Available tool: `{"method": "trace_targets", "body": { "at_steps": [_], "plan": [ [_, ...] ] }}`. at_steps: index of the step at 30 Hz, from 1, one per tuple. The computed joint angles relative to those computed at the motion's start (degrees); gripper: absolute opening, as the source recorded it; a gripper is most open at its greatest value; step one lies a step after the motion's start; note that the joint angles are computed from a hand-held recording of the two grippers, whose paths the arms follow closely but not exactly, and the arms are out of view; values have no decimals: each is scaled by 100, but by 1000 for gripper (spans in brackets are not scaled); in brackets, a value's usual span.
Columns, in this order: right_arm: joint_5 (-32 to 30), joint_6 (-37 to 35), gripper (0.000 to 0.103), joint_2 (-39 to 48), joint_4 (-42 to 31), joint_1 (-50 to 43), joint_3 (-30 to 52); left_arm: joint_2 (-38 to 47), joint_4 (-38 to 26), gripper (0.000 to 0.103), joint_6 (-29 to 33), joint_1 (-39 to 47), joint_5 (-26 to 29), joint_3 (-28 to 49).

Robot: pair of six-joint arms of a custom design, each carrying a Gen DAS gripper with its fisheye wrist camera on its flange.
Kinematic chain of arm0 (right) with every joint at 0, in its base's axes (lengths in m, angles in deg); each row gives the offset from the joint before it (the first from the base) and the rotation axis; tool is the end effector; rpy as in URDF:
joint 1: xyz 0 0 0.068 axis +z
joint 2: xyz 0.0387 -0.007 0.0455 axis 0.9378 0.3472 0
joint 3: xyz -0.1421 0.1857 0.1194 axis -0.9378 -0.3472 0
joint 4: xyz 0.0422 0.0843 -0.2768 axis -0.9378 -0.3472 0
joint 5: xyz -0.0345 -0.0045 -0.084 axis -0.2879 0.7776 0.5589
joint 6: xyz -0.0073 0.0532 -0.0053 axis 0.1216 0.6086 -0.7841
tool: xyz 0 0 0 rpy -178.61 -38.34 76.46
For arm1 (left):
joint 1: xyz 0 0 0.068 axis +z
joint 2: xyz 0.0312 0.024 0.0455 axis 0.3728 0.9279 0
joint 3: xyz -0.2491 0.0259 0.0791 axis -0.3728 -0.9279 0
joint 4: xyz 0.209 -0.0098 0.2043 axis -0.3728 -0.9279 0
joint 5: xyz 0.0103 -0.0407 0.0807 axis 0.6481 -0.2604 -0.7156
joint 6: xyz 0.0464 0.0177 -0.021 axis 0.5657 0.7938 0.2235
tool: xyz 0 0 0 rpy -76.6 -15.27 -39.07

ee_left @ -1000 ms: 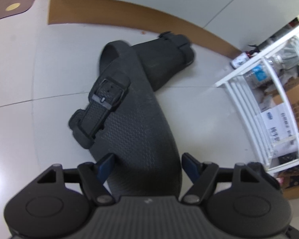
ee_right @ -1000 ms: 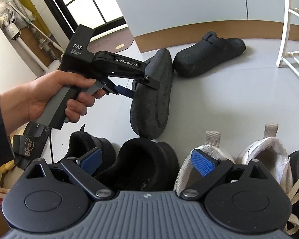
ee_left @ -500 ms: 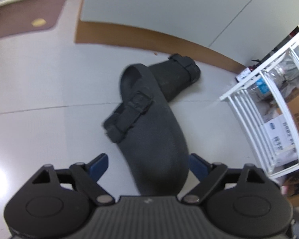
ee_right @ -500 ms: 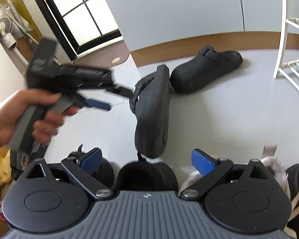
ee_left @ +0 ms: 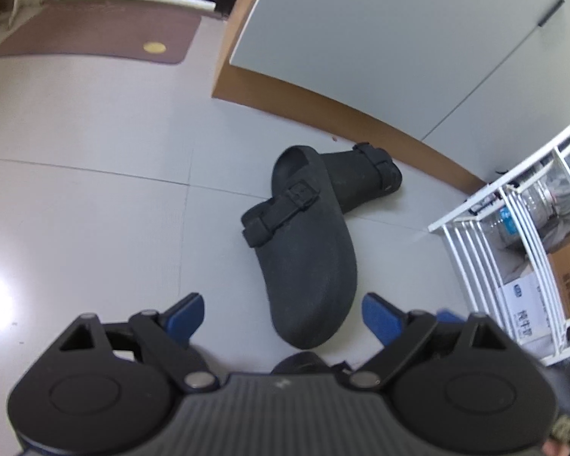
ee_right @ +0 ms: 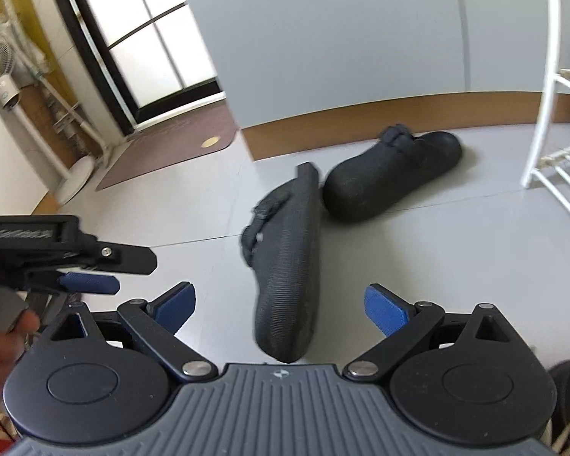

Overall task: Organize scattered shoes
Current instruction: 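Lower the black clog beside its mate and open the left tool, then close the right tool on the black clog lying on its side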

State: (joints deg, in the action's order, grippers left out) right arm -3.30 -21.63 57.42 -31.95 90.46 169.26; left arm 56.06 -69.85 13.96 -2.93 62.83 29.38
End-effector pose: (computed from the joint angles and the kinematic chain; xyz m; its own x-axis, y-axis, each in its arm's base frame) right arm 0.3299 0.1397 0.3349 -0.7070 -0.1666 -0.6873 -0.5130 0.7898 0.3362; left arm 0.2621 -0.1155 0.3649 -0.7222 -0.4879 -0.4904 -0.3225 0.8646 -0.3853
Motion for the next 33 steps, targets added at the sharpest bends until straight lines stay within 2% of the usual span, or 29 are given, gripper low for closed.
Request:
{"method": "trace_targets", "body": {
  "at_steps": [5,6,9,12,16,20,27,29,33],
  "plan": [
    [323,-273,96,260,199,253,266,-426,112,94,-786,-455,-898,-298],
    [338,-306,95,290,215,267,284,-431,164,94,-743,-517,-1011,-287],
    [399,-673,91,424,189,328,336,-232,121,94,-328,-525,-889,-32],
    [504,-942,80,597,216,416,344,-236,185,95,-127,-495,-826,-66],
    [723,-1193,53,853,461,575,361,-390,217,95,-174,-350,-701,-398],
    [662,-1436,43,1143,598,635,479,-638,281,94,-423,-231,-540,-809],
    [1210,-1636,42,1418,755,561,495,-727,333,94,-529,-272,-499,-1003],
    [1149,-1394,42,1592,596,362,665,-698,370,94,-518,-306,-465,-1018],
    [937,-1466,44,1808,312,214,946,-615,410,94,-531,-350,-391,-1036]
  ]
}}
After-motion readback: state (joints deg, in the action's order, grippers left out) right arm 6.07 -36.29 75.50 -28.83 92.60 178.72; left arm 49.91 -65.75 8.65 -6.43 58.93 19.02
